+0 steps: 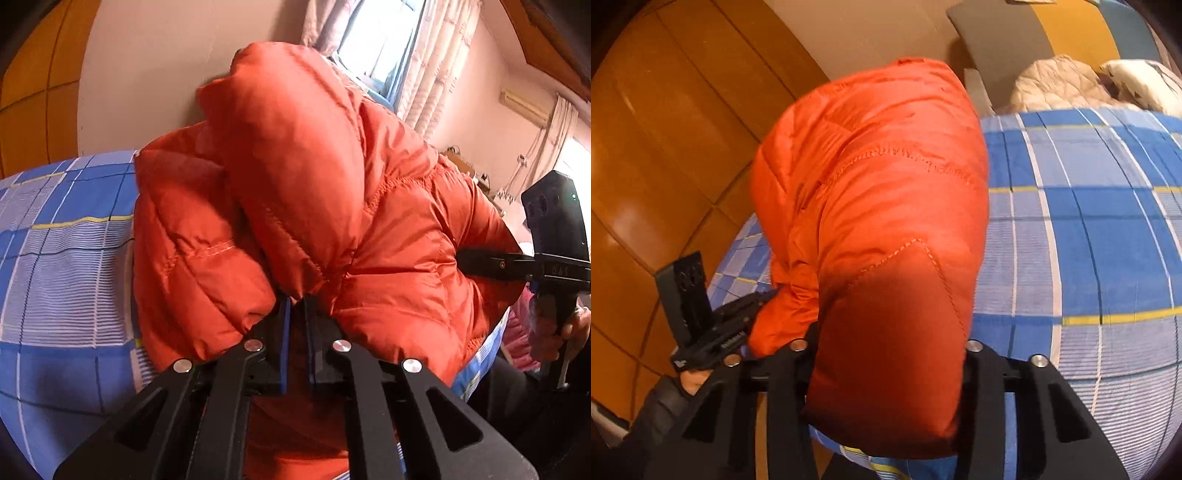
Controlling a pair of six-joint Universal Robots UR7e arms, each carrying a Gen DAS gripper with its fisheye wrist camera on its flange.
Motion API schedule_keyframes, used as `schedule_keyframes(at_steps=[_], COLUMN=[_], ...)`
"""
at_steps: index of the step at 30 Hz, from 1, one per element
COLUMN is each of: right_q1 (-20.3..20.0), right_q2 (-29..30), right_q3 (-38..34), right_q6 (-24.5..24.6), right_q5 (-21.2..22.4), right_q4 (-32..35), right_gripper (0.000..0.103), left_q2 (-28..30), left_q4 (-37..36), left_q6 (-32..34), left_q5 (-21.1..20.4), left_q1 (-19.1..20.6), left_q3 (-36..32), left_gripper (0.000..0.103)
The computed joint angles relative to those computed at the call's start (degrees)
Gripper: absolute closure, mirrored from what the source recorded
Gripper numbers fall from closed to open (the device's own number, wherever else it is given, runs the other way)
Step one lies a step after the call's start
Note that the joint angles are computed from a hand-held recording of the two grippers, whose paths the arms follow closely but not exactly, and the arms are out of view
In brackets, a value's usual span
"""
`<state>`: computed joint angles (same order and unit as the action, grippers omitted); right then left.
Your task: Fold large clothes
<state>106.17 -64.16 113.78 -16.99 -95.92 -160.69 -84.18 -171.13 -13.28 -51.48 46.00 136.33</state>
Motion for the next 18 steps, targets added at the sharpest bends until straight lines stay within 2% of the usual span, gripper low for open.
schedule_keyframes(at_steps=[9, 12, 18], right_q1=[-1.4, -2.5, -7.3], right_q2=[-6.0, -8.9, -15.5], right_q3=[0.9, 1.6, 3.8], right_q6=[-3.1, -4.2, -5.7], right_q5=[3.3, 3.7, 2.8], right_q4=[-1.3, -1.4, -3.5], right_gripper=[0.073, 0.073, 0.073], left_q2=[5.5, 8.9, 18.3], left_q4=[-3.0, -3.8, -2.5], left_q6=[0.3, 2.1, 4.6], left_q5=[-0.6, -1.9, -4.9], left_q1=[-3.1, -3.3, -4.8], left_q3=[-3.5, -6.5, -14.7], left_gripper=[0.102, 0.103, 0.103])
